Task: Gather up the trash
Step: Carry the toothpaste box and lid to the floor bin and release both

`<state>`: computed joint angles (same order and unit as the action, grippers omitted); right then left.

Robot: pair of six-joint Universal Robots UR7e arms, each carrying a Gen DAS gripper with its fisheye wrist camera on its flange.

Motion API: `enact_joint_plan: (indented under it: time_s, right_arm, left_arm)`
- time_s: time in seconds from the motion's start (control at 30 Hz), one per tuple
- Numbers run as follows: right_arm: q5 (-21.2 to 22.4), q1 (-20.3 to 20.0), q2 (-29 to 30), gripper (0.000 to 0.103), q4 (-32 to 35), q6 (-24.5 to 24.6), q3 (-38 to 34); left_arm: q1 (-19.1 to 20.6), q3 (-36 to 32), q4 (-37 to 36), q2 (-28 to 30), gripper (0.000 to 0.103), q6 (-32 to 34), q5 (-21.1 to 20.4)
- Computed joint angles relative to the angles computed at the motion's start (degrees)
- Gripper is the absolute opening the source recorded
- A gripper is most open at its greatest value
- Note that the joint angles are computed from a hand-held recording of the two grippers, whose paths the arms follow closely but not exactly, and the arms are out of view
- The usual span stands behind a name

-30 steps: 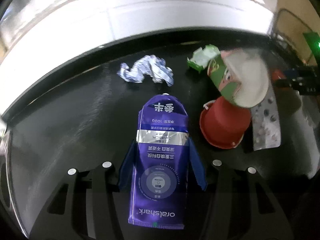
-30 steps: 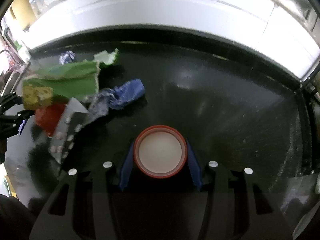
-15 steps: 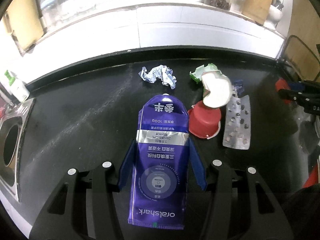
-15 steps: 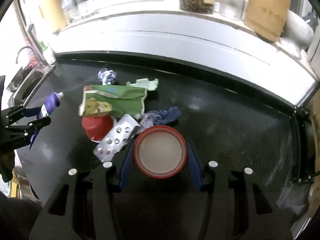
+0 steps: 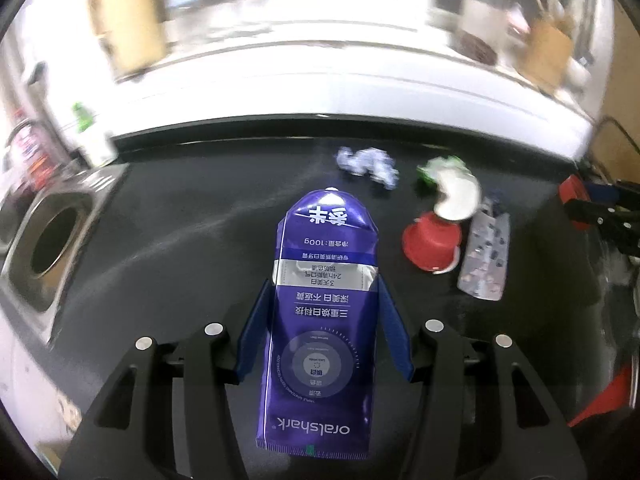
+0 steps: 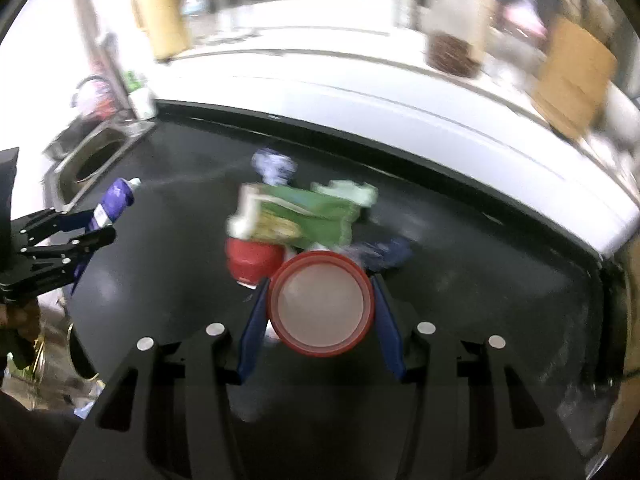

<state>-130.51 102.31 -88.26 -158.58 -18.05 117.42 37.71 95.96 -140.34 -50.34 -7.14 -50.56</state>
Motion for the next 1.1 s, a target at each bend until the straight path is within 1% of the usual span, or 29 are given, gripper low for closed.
enact_joint_plan:
  time_s: [0.07,0.17,0.3,0.37,0.4,0.5,0.57,0.6,0.67,0.73,0.83,0.9,0.93,1.0,1.03,1.1]
  right_arm:
    - [1.7,1.9,2.2,0.049,1.0,-0.7,-1.4]
    - [5.4,4.9,6.9,0.049,2.8,-1.5,-4.0]
    - [11.0,9.2,15.3,0.049,5.8,-3.2,-8.4]
    - [13.8,11.3,19.5,0.049,7.5,-3.8,-10.7]
    - [15.1,12.3,21.7,0.049,8.3,-4.0,-11.9]
    - [19.3,15.5,28.9,0.049,11.4,-4.2,-16.1]
    - [21.9,17.5,33.4,0.049,13.2,-3.9,-18.7]
    - [23.3,18.6,35.9,0.049,14.1,-3.7,-20.3]
    - [25.6,20.3,40.2,0.049,15.8,-3.1,-23.1]
    - [27.8,21.8,44.7,0.049,17.5,-2.3,-26.3]
    - [29.7,23.6,51.0,0.049,20.2,-1.1,-31.2]
    - [30.5,24.8,55.1,0.049,21.8,0.0,-34.5]
    - [30.4,25.2,57.0,0.049,22.7,0.5,-36.1]
    - [30.4,25.6,60.2,0.049,24.2,1.3,-39.0]
    - [30.1,25.8,62.5,0.049,25.2,2.3,-41.1]
    - [30.2,25.7,65.2,0.049,26.6,3.8,-43.4]
  left_arm:
    - [-0.3,2.4,0.7,-3.2,0.052,-3.1,2.4]
    - [-0.8,6.7,3.3,-9.2,0.052,-9.4,6.6]
    - [-1.2,12.7,10.2,-18.2,0.052,-19.6,12.1]
    - [-1.6,16.3,17.4,-24.1,0.052,-27.3,15.4]
    - [-1.7,17.2,20.4,-26.1,0.052,-30.0,16.3]
    - [-1.6,20.9,35.1,-35.1,0.052,-43.6,18.9]
    - [-1.4,22.3,42.4,-39.8,0.052,-50.4,19.4]
    - [-1.2,22.9,48.0,-42.7,0.052,-55.1,19.7]
    - [-0.8,23.7,55.5,-46.7,0.052,-61.3,19.9]
    - [0.0,25.1,60.6,-50.9,0.052,-65.9,19.6]
    - [1.4,27.1,64.5,-55.6,0.052,-69.3,19.6]
    - [2.6,28.7,64.9,-58.0,0.052,-70.0,19.8]
    - [3.8,29.7,63.8,-59.2,0.052,-69.3,20.0]
    - [5.9,31.5,60.0,-61.0,0.052,-66.6,20.4]
    - [7.6,32.7,55.4,-61.3,0.052,-63.7,20.6]
    - [10.6,34.9,46.8,-61.8,0.052,-57.6,20.7]
